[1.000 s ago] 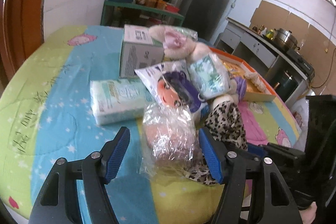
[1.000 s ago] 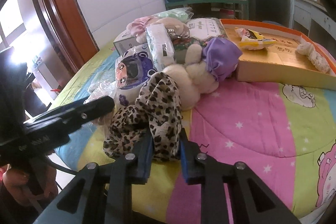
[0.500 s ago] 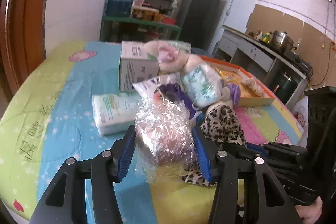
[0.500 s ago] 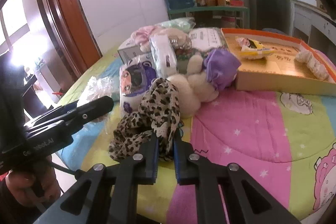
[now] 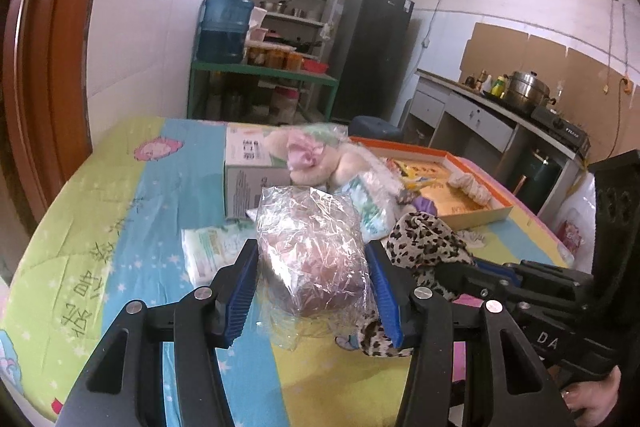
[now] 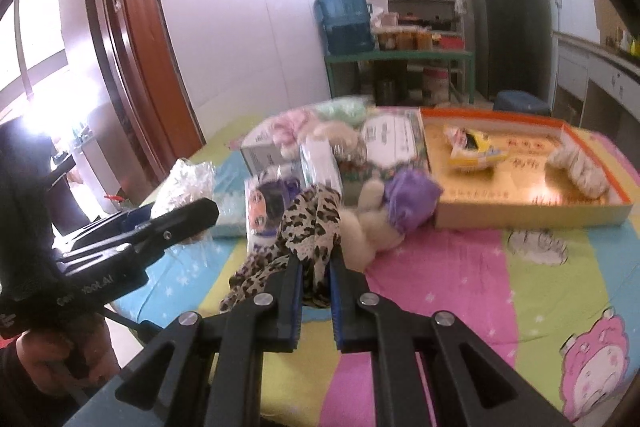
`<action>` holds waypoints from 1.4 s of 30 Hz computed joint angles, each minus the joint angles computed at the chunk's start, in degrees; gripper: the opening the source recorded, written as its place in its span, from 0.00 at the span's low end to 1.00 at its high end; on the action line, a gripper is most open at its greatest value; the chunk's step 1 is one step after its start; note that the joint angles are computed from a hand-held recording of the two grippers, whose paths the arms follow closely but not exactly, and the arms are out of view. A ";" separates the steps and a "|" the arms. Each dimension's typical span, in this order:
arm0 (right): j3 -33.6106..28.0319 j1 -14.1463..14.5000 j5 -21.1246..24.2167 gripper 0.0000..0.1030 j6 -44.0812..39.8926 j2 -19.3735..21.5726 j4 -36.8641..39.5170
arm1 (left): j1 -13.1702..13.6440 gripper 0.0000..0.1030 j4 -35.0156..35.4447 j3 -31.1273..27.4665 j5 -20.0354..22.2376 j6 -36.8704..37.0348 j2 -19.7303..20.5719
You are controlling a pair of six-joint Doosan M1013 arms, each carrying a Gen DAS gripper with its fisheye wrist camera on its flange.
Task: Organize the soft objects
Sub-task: 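Carry the leopard cloth in the right tool while the left tool carries the plastic bundle to the tray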
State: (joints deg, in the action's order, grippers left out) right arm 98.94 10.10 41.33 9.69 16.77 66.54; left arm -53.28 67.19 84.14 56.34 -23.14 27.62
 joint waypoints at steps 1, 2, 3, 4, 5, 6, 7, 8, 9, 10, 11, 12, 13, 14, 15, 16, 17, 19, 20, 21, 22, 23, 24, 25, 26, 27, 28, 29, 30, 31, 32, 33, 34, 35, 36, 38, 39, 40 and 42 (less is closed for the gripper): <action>0.01 0.01 -0.28 0.12 -0.83 -0.24 0.73 | -0.02 0.53 0.24 -0.27 0.29 0.39 -0.01; -0.03 -0.02 -0.40 0.12 -1.43 -0.41 1.30 | -0.07 0.53 0.32 -0.59 0.60 0.82 0.05; -0.09 -0.08 -0.44 0.12 -1.87 -0.54 1.78 | -0.07 0.53 0.41 -0.94 0.90 1.41 0.08; -0.20 -0.07 -0.53 0.12 -2.18 -0.64 2.11 | -0.07 0.53 0.50 -1.10 0.99 1.59 0.09; -0.23 -0.06 -0.70 0.12 -2.52 -0.73 2.47 | -0.05 0.53 0.62 -1.34 1.08 1.85 0.08; -0.27 -0.10 -0.94 0.12 -3.22 -0.83 3.16 | -0.04 0.53 0.76 -1.59 1.14 2.10 0.12; -0.36 -0.14 -1.10 0.11 -3.81 -0.89 3.72 | 0.00 0.53 0.86 -1.87 1.24 2.55 0.16; -0.49 -0.17 -1.31 0.12 -4.18 -0.94 4.13 | 0.02 0.53 0.94 -2.12 1.42 2.95 0.22; -0.65 -0.23 -1.35 0.12 -4.38 -0.97 4.44 | 0.05 0.53 1.04 -2.31 1.53 3.27 0.25; -0.81 -0.29 -1.40 0.12 -4.64 -0.99 4.87 | 0.14 0.53 1.18 -2.59 1.61 3.72 0.30; -0.79 -0.29 -1.54 0.12 -4.85 -1.07 5.22 | 0.21 0.53 1.32 -2.87 1.74 4.05 0.34; -1.00 -0.33 -1.72 0.12 -5.05 -1.05 5.68 | 0.26 0.53 1.41 -3.19 1.90 4.34 0.41; -1.23 -0.39 -1.85 0.12 -5.24 -1.00 6.16 | 0.39 0.53 1.60 -3.53 1.97 4.71 0.46; -1.42 -0.44 -1.94 0.12 -5.37 -0.95 6.48 | 0.49 0.53 1.73 -3.82 1.96 5.11 0.51; -1.67 -0.50 -2.15 0.12 -5.57 -0.90 6.97 | 0.61 0.53 1.77 -4.19 2.00 5.65 0.60; -1.96 -0.55 -2.33 0.12 -5.69 -0.81 7.32 | 0.70 0.53 1.72 -4.66 2.07 6.19 0.74; -2.21 -0.59 -2.47 0.12 -5.86 -0.67 7.62 | 0.81 0.53 1.77 -4.94 2.01 6.58 0.81; -2.81 -0.69 -3.04 0.12 -6.36 -0.44 8.42 | 1.05 0.53 1.94 -5.60 1.99 7.36 1.00; -3.02 -0.75 -3.16 0.12 -6.52 -0.35 8.66 | 1.19 0.53 1.98 -5.99 1.88 7.83 1.11; -3.33 -0.82 -3.39 0.12 -6.67 -0.21 8.98 | 1.39 0.53 1.98 -6.40 1.70 8.47 1.24; -3.71 -0.90 -3.51 0.12 -6.63 -0.03 9.14 | 1.53 0.53 1.97 -6.85 1.73 8.97 1.40; -3.96 -0.97 -3.56 0.12 -6.62 0.06 9.22 | 1.69 0.53 1.94 -7.34 1.74 9.50 1.56; -4.30 -1.07 -3.73 0.12 -6.83 0.22 9.57 | 1.90 0.53 2.02 -7.81 1.60 9.99 1.72; -4.66 -1.18 -3.85 0.12 -6.95 0.40 9.87 | 2.09 0.53 2.04 -8.13 1.46 10.30 1.83; -5.10 -1.31 -3.92 0.12 -6.97 0.64 10.21 | 2.28 0.53 2.02 -8.52 1.32 10.65 1.95; -5.45 -1.42 -3.88 0.12 -6.89 0.83 10.38 | 2.53 0.53 2.07 -9.11 1.03 11.15 2.13; -5.79 -1.53 -3.91 0.12 -6.87 1.03 10.61 | 2.68 0.53 2.09 -9.53 0.88 11.55 2.26; -6.13 -1.63 -4.02 0.12 -6.87 1.22 10.88 | 2.85 0.53 2.17 -10.13 0.72 12.07 2.50; -6.56 -1.78 -4.10 0.12 -6.76 1.47 11.06 | 2.98 0.53 2.25 -10.71 0.53 12.59 2.75; -6.99 -1.95 -4.18 0.12 -6.60 1.72 11.27 | 3.11 0.53 2.30 -11.24 0.30 13.18 2.95; -7.24 -2.07 -4.29 0.12 -6.48 1.85 11.46 | 3.27 0.53 2.36 -11.87 0.02 13.88 3.23; -7.60 -2.26 -4.47 0.12 -6.23 2.07 11.68 | 3.40 0.53 2.35 -12.44 -0.22 14.43 3.47; -7.81 -2.38 -4.72 0.12 -5.91 2.15 11.78 | 3.64 0.53 2.19 -13.36 -0.79 15.29 3.86; -8.19 -2.63 -4.99 0.12 -5.50 2.36 11.94 | 3.84 0.53 2.06 -14.03 -1.33 15.87 4.17; -8.51 -2.83 -5.10 0.12 -5.27 2.55 12.09 | 3.94 0.53 1.97 -14.74 -1.62 16.35 4.49; -9.02 -3.37 -5.54 0.12 -5.04 2.88 12.62 | 4.31 0.53 1.68 -16.47 -2.43 17.65 5.34; -9.29 -3.66 -5.86 0.12 -4.84 3.03 12.81 | 4.47 0.53 1.55 -17.25 -2.83 18.15 5.75; -9.60 -3.95 -6.09 0.12 -4.44 3.22 12.78 | 4.69 0.53 1.32 -18.08 -3.46 18.61 6.18; -10.22 -4.47 -6.60 0.12 -3.51 3.61 12.43 | 5.04 0.53 0.63 -19.73 -4.57 19.28 7.05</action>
